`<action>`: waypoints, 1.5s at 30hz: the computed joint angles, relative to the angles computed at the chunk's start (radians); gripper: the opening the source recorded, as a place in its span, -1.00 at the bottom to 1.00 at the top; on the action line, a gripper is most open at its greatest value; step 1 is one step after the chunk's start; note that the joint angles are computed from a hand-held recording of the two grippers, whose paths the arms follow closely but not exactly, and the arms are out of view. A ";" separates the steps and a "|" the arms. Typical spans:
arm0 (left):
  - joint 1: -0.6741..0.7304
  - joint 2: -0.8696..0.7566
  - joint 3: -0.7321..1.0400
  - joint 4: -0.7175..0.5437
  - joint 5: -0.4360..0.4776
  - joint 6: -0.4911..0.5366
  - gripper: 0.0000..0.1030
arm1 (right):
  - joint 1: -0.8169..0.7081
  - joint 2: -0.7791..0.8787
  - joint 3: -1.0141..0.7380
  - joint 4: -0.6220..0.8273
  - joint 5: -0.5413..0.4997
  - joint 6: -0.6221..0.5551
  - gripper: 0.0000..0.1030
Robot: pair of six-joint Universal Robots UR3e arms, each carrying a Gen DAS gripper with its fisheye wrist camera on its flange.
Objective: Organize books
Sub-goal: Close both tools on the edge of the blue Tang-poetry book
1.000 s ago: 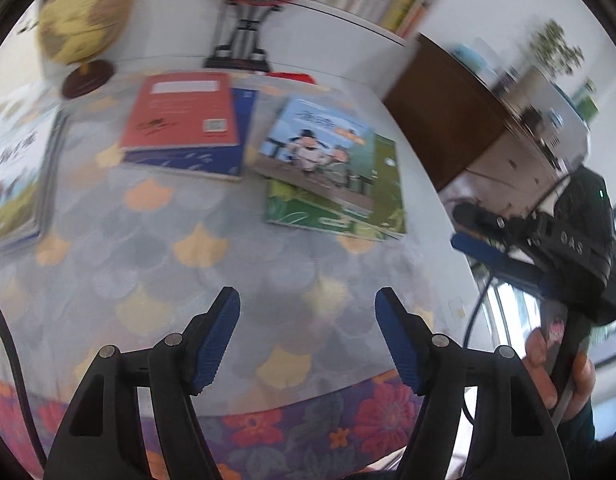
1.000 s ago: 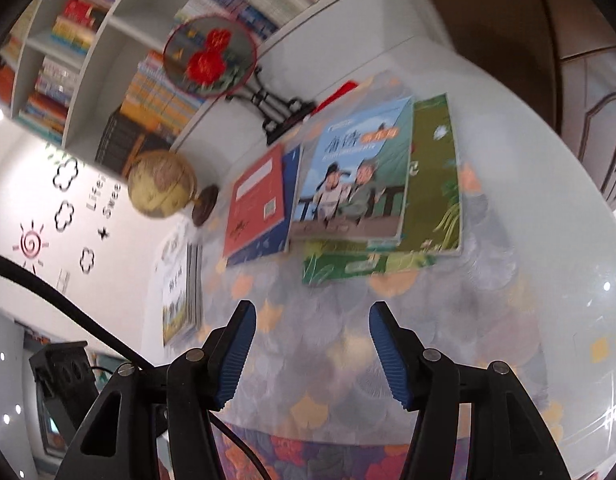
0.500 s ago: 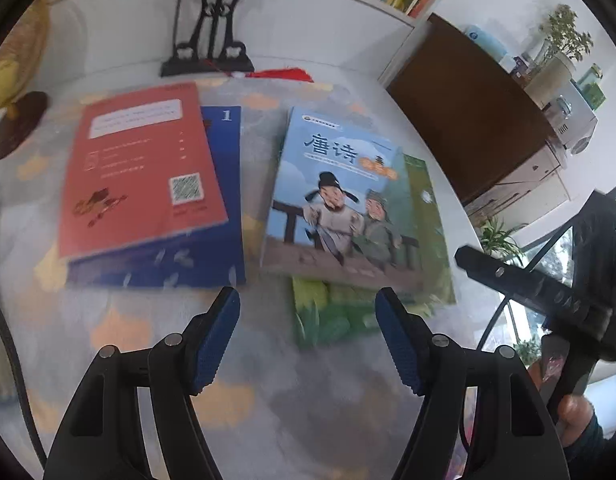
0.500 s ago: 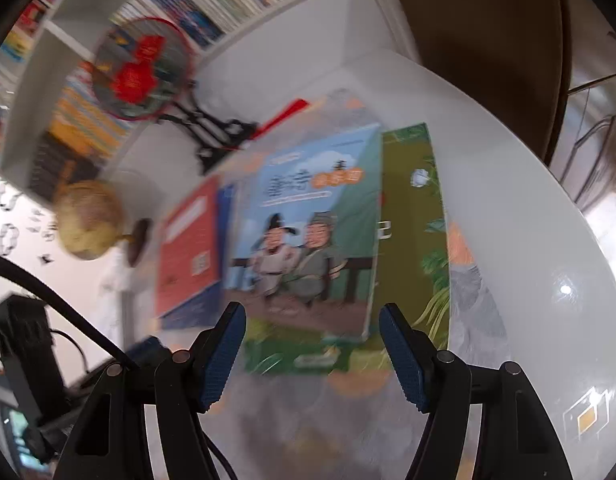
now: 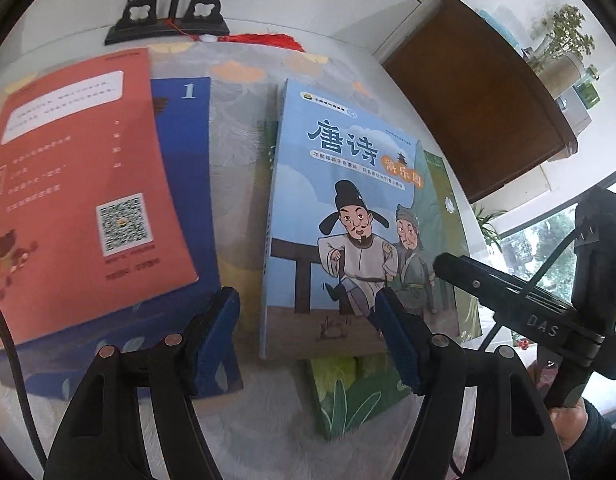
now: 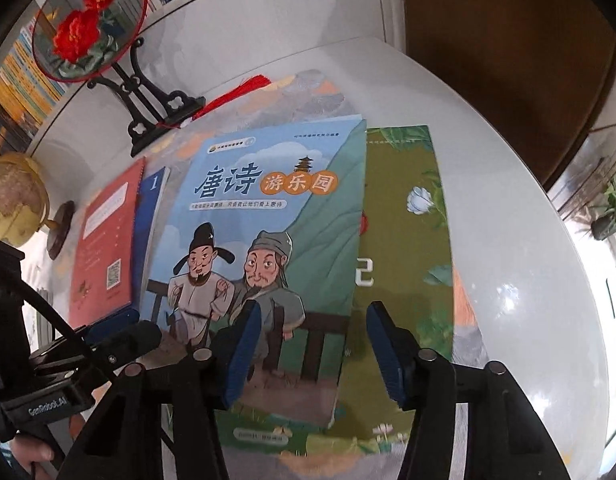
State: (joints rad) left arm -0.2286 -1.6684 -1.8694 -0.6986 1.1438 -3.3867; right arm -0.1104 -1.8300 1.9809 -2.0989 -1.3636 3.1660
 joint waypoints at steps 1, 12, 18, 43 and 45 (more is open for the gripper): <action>0.002 -0.004 0.000 0.004 -0.005 -0.001 0.33 | 0.009 0.011 0.000 -0.017 -0.011 0.002 -0.01; -0.034 -0.020 -0.015 0.058 -0.015 -0.021 0.33 | 0.013 0.040 0.000 -0.044 -0.021 0.019 -0.17; -0.020 0.114 -0.134 0.036 -0.046 -0.036 0.33 | -0.088 -0.055 0.022 0.096 0.101 -0.052 -0.16; -0.112 0.270 -0.321 0.057 0.038 -0.133 0.64 | -0.256 -0.588 0.221 0.577 0.205 -0.359 -0.16; -0.144 0.253 -0.296 0.058 0.069 -0.126 0.54 | -0.280 -0.611 0.222 0.608 0.222 -0.382 -0.16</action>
